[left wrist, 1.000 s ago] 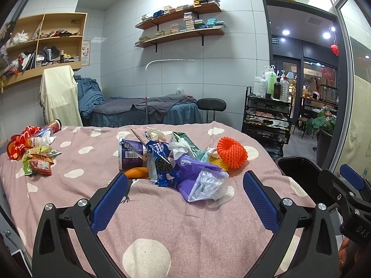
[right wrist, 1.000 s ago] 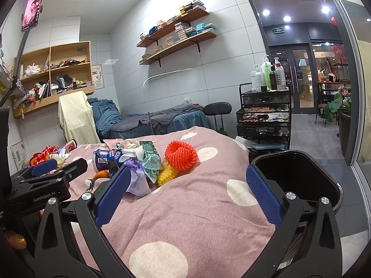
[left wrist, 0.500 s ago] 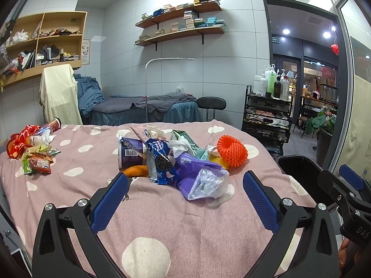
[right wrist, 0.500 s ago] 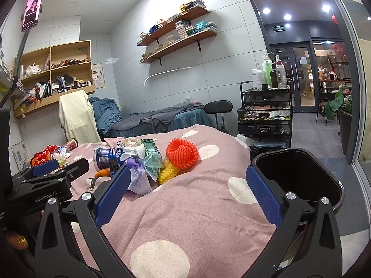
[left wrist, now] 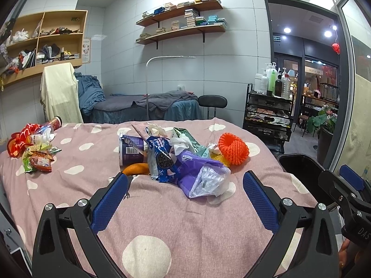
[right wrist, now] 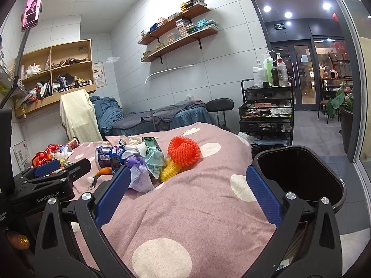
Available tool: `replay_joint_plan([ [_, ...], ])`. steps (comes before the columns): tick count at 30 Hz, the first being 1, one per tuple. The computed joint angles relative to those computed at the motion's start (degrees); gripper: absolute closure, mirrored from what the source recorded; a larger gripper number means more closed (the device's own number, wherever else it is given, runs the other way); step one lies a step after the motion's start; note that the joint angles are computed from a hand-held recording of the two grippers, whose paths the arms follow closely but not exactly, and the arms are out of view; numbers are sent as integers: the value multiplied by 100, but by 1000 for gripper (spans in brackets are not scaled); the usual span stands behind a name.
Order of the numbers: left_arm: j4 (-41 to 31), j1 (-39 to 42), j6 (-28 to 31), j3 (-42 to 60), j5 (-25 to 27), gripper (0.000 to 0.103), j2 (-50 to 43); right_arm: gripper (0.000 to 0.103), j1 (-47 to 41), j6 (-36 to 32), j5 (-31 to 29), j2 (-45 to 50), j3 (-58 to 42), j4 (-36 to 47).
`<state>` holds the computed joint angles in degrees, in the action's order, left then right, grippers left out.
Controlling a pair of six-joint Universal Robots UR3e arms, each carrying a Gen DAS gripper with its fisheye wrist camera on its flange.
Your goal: Collect trash
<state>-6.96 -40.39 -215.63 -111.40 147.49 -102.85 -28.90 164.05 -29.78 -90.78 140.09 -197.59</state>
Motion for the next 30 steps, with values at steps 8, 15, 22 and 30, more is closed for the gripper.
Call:
replay_joint_plan([
  [8,-159,66,-97,-75,-96,5,105,5,112,-64,-137,41,-100,193],
  [15,-282,152,-154,-125,-241,5,173,5,303,-126,-367,145,-276,379],
  [22,-527,503,-301,-454,-722,5,505,5,952,-342,-998,407,-930,1079],
  [30,-910,1263,-104,-1123,-1476,5,1320,5,2005,-961,-1618,1049,-2532,3020],
])
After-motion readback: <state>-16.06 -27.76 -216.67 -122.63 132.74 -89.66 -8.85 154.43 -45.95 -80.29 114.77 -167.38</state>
